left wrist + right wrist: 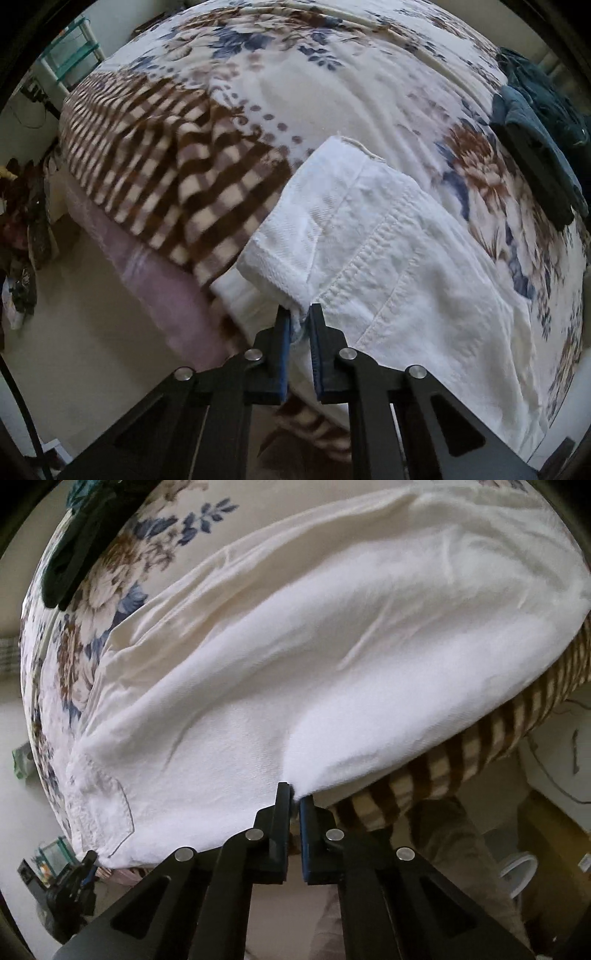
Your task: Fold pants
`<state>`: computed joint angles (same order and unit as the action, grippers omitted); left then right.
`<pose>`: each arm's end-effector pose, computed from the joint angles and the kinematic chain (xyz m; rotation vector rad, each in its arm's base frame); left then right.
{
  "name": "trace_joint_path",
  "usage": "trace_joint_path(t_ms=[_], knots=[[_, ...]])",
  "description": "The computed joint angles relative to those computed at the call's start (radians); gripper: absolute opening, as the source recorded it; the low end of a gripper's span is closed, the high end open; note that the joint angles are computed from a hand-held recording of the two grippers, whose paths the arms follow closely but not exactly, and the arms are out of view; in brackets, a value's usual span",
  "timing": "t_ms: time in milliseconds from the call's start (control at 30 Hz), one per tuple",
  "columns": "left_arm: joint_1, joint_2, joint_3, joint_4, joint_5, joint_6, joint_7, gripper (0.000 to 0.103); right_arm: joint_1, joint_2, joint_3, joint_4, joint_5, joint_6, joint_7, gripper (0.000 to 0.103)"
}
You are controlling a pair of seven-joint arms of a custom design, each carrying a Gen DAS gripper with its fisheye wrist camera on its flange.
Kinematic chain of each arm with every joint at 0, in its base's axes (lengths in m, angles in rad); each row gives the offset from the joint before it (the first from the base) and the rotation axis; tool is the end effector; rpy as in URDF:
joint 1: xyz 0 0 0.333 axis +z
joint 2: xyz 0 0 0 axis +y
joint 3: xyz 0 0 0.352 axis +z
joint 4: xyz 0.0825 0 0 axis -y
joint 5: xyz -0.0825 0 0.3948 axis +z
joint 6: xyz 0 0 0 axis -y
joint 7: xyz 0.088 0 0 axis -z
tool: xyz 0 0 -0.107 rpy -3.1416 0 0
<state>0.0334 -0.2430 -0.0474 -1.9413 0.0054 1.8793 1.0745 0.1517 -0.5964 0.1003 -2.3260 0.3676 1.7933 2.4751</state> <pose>0.5033 -0.0094 0.6366 -2.5895 1.5687 -0.2238 0.3489 0.1298 0.5910 -1.2070 2.7304 0.4276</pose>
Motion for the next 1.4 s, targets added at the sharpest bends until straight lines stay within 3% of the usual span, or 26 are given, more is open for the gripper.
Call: trace_joint_path(t_ms=[133, 233, 267, 300, 333, 367, 400, 467, 567, 667, 767, 800, 867, 1033, 1133, 1200, 1267, 1333, 1367, 1400], knots=[[0.01, -0.003, 0.01, -0.032, -0.022, -0.051, -0.028, 0.009, 0.013, -0.01, -0.027, -0.028, 0.03, -0.058, -0.038, 0.005], [0.023, 0.008, 0.022, -0.042, -0.058, -0.117, -0.058, 0.019, 0.015, 0.008, -0.069, -0.061, 0.097, -0.09, -0.102, 0.012], [0.027, 0.009, 0.021, -0.025, -0.057, -0.155, -0.074, 0.028, 0.02, 0.032, -0.091, -0.04, 0.11, -0.136, -0.147, 0.019], [0.026, 0.015, 0.011, 0.005, -0.03, -0.207, -0.08, 0.034, 0.019, 0.054, -0.093, -0.013, 0.114, -0.157, -0.174, 0.033], [0.018, 0.034, -0.012, 0.06, 0.035, -0.296, -0.075, 0.036, 0.02, 0.066, -0.102, 0.02, 0.116, -0.183, -0.217, 0.041], [0.005, 0.046, -0.033, 0.1, 0.089, -0.345, -0.064, 0.043, 0.018, 0.08, -0.102, 0.051, 0.116, -0.196, -0.252, 0.056], [-0.011, 0.047, -0.051, 0.13, 0.127, -0.36, -0.052, 0.06, 0.019, 0.096, -0.103, 0.092, 0.113, -0.205, -0.295, 0.065], [-0.037, 0.044, -0.067, 0.161, 0.138, -0.318, -0.044, 0.078, 0.019, 0.146, -0.1, 0.184, 0.108, -0.212, -0.366, 0.066], [-0.08, 0.097, -0.082, 0.226, 0.096, -0.234, -0.001, 0.078, 0.023, 0.3, -0.091, 0.336, 0.137, -0.155, -0.44, 0.069], [-0.108, 0.207, -0.098, 0.289, 0.057, -0.15, 0.024, 0.078, 0.028, 0.487, -0.086, 0.488, 0.105, -0.087, -0.57, 0.069], [-0.121, 0.318, -0.109, 0.372, 0.02, -0.158, 0.078, 0.078, 0.045, 0.709, -0.067, 0.703, 0.015, -0.175, -0.722, 0.068], [-0.124, 0.347, -0.113, 0.398, 0.019, -0.166, 0.089, 0.078, 0.052, 0.775, -0.058, 0.777, -0.015, -0.229, -0.783, 0.054], [-0.13, 0.382, -0.121, 0.421, 0.02, -0.168, 0.115, 0.078, 0.053, 0.84, -0.057, 0.851, -0.029, -0.29, -0.841, 0.004], [-0.144, 0.406, -0.129, 0.433, 0.039, -0.181, 0.138, 0.078, 0.024, 0.855, -0.091, 0.886, 0.003, -0.258, -0.752, 0.004], [-0.135, 0.398, -0.124, 0.419, 0.01, -0.193, 0.118, 0.078, -0.004, 0.901, -0.081, 0.949, 0.047, -0.374, -0.788, 0.011], [-0.129, 0.389, -0.122, 0.405, -0.017, -0.182, 0.11, 0.078, -0.004, 0.886, -0.078, 0.939, 0.027, -0.407, -0.83, 0.049], [-0.125, 0.387, -0.122, 0.405, -0.031, -0.179, 0.109, 0.078, 0.007, 0.856, -0.079, 0.922, -0.037, -0.412, -0.899, 0.063], [-0.126, 0.394, -0.124, 0.42, -0.038, -0.188, 0.111, 0.078, 0.027, 0.83, -0.076, 0.892, -0.131, -0.436, -0.978, 0.063], [-0.129, 0.409, -0.127, 0.442, -0.041, -0.198, 0.108, 0.078, 0.039, 0.815, -0.078, 0.869, -0.176, -0.426, -0.997, 0.046], [-0.132, 0.426, -0.129, 0.467, -0.043, -0.212, 0.104, 0.078, 0.051, 0.792, -0.082, 0.83, -0.229, -0.392, -0.998, 0.013]])
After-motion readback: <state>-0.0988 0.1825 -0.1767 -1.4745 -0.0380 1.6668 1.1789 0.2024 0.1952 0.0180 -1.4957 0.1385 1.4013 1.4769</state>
